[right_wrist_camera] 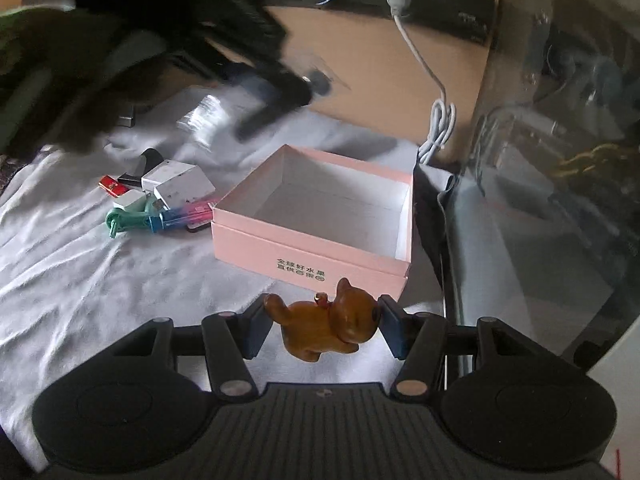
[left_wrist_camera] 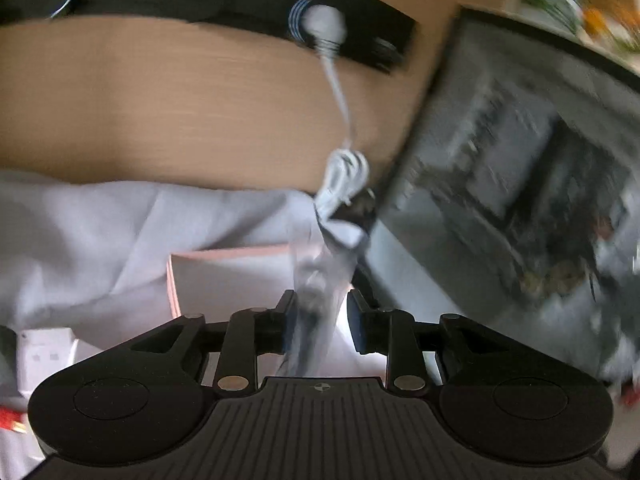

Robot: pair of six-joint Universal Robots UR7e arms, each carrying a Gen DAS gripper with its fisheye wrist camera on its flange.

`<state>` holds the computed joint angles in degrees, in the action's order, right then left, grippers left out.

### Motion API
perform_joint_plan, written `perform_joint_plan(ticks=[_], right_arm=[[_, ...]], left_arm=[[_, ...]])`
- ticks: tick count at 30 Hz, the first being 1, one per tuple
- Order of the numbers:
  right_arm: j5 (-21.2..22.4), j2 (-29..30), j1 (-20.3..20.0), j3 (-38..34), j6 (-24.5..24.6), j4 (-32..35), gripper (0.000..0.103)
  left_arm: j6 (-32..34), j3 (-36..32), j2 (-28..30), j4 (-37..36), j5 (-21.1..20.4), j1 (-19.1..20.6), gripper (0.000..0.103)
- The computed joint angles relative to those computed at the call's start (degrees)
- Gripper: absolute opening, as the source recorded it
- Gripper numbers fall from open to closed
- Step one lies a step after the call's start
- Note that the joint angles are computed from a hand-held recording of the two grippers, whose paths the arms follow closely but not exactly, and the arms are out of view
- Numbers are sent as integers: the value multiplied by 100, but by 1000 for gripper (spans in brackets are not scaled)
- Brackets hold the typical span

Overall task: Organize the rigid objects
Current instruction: 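Drop bag into pink box with left gripper while right gripper drops orange cat, then grasp the pink-and-blue toothpaste tube with the left gripper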

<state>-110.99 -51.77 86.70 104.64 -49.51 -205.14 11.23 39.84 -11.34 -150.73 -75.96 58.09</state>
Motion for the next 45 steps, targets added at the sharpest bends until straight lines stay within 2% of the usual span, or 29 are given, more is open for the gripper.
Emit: perform_joint_plan(ticks=[3,7,12,15,18,20,23,26,30,35,37,40,43,45], right_arm=[[93,31,-49,-9,104,5,57],[-20,79,-37,-83,272,31,57],[115,118,20,-376,499,100,57],[209,294,128,-973,541,290,57],[234,675,278,-1838,505,294,57],[119,981,365,-2471,459,454,71],[-161,1244,483,-3060,625,932,72],[-373,1311,537,-3107,759,1101,72],[-496,1266,542,-2739,938,885,72],[-593,804,540,-1997,1323,1268,72],[-585,544,517,-1537,1359,1323,72],[-850,366,516,-936,957,1008,72],[-1135,250,521,-414,669,690,72],[-1183,100,506,-128,822,721,72]], left_arm=[[-275,324,-116,-587,119,22,30],[-49,1137,-534,-1387,314,39,30],[-10,2646,-1404,-2017,745,137,30],[90,3423,-1842,-1987,1132,191,30],[203,3887,-2071,-1850,1575,221,30],[83,4126,-2224,-1710,1705,284,30],[-66,4370,-2418,-1562,1823,381,30],[10,4427,-2453,-1585,1889,416,30],[154,4350,-2419,-1640,1756,457,30],[471,3919,-2172,-1639,1475,459,30],[607,3598,-2024,-1461,1280,466,30],[1046,2983,-1674,-1149,1144,452,30],[1396,2121,-1170,-576,1198,461,30],[1504,1478,-802,-88,1407,470,30]])
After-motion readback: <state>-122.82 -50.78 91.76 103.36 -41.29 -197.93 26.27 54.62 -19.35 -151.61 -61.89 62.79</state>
